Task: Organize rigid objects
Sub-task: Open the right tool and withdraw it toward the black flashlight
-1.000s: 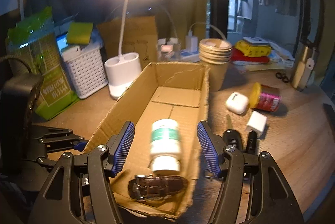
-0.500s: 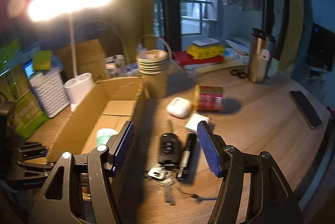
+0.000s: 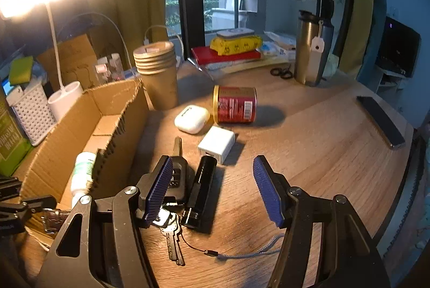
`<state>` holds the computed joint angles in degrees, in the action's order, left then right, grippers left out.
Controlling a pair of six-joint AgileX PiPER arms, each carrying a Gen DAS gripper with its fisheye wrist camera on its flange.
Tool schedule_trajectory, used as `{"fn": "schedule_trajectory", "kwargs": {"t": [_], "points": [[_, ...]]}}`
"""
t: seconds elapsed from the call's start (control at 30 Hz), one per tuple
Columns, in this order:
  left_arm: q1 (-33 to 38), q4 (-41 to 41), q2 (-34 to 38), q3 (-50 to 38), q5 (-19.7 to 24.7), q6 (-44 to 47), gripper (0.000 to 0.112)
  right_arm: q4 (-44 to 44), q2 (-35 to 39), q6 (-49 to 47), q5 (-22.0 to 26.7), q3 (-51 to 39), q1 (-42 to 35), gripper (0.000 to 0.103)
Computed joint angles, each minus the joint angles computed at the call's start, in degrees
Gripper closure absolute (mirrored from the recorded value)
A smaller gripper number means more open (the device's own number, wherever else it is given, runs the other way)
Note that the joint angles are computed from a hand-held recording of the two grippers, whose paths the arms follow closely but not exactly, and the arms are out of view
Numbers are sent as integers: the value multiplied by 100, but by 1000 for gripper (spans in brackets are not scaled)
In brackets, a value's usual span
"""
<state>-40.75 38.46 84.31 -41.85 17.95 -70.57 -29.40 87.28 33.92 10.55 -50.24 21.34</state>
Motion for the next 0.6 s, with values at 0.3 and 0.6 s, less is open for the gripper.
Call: {"fn": "schedule_trajectory", "kwargs": {"t": [0.3, 0.6], "points": [[-4, 18, 1, 2, 1, -17, 77, 341, 332, -352, 20, -92, 16, 38], [-11, 43, 5, 5, 1, -47, 77, 536, 628, -565, 93, -191, 83, 38]]}}
